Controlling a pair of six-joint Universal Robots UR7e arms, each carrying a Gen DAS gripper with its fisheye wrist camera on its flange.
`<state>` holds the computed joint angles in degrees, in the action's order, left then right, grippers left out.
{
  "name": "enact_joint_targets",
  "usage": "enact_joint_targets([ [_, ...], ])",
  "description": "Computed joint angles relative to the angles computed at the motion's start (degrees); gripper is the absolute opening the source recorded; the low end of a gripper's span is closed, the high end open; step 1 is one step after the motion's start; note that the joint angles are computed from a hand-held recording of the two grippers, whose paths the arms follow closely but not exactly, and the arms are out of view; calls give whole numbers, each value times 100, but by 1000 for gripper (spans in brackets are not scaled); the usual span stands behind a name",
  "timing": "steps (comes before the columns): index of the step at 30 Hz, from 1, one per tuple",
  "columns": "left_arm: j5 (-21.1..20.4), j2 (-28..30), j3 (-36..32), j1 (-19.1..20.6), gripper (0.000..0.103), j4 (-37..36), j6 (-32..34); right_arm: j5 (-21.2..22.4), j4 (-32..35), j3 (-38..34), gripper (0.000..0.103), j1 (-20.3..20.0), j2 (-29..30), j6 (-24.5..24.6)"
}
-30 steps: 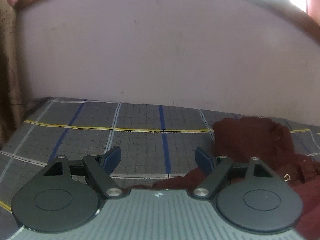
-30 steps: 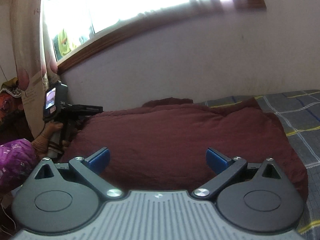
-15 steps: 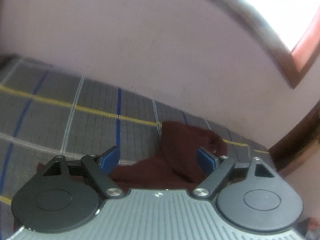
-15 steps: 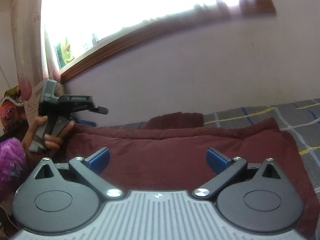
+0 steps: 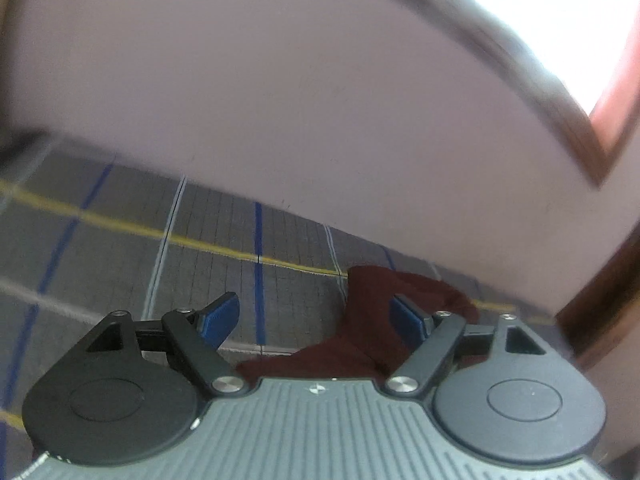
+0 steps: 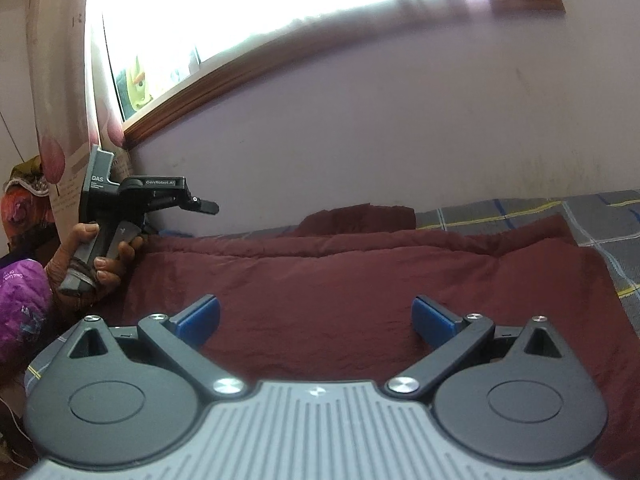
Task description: Fold large clothes
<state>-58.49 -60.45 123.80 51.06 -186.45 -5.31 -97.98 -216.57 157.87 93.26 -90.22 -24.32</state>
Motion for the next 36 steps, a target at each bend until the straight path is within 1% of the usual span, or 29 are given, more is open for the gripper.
enact_joint_targets([
  [1, -106, 6, -9, 9, 38, -16, 161, -14, -22, 3, 103, 9, 22, -16],
  [2, -268, -6, -60, 37, 14, 107, 335, -7, -43, -4, 103, -3, 61, -39],
  [3, -408, -35, -124, 79, 5, 317, 328, -9, -41, -24, 103, -7, 97, -42],
  [4, -496, -42, -140, 109, 4, 347, 316, -21, -58, -47, 103, 11, 136, -27],
  [5, -497, -41, -151, 99, 4, 361, 373, -2, -76, -66, 103, 21, 170, -18],
  [6, -258, -2, -131, 13, 9, 248, 471, 54, -69, -87, 103, 18, 185, -23],
  [7, 57, 68, -79, -102, 27, -68, 707, 80, -75, -106, 103, 21, 211, -35],
  [8, 194, 112, -46, -159, 42, -330, 872, 68, -102, -132, 103, 46, 260, -47],
  [9, 275, 147, -7, -195, 77, -632, 951, 67, -119, -153, 103, 57, 302, -52],
  [10, 331, 212, 45, -221, 102, -1088, 1026, 84, -125, -159, 103, 60, 320, -61],
  [11, 413, 299, 124, -269, 102, -1687, 1147, 89, -133, -158, 103, 63, 331, -74],
  [12, 496, 335, 195, -338, 102, -2136, 1248, 84, -128, -169, 103, 65, 341, -92],
  [13, 490, 352, 223, -367, 102, -2345, 1329, 75, -117, -171, 103, 74, 333, -111],
  [14, 533, 314, 239, -413, 102, -2315, 1349, 93, -100, -167, 103, 67, 306, -132],
  [15, 677, 294, 263, -490, 101, -2296, 1370, 94, -99, -164, 103, 62, 288, -133],
  [18, 1273, 318, 442, -844, 101, -2524, 1515, 100, -69, -146, 103, 18, 188, -49],
  [20, 1893, 419, 594, -1173, 100, -2757, 1589, 132, -79, -95, 103, -19, 99, 30],
  [22, 2256, 469, 801, -1460, 100, -2963, 1677, 118, -82, -41, 103, -15, 22, 75],
  [25, 2909, 536, 1135, -1941, 100, -3046, 1510, 55, -99, 46, 103, 40, -89, 81],
  [27, 3334, 717, 1254, -2215, 100, -3163, 1505, -12, -66, 107, 103, 103, -219, 62],
  [30, 3816, 772, 1565, -2631, 100, -2990, 1194, -140, -26, 138, 103, 205, -408, 37],
  [31, 3957, 689, 1687, -2785, 101, -2628, 850, -168, 25, 140, 103, 230, -506, 50],
  [34, 4038, 495, 1878, -2906, 101, -1736, 67, -244, 131, 133, 103, 295, -755, 91],
  [36, 4065, 394, 1969, -2942, 101, -1435, -209, -354, 195, 90, 103, 375, -844, 57],
])
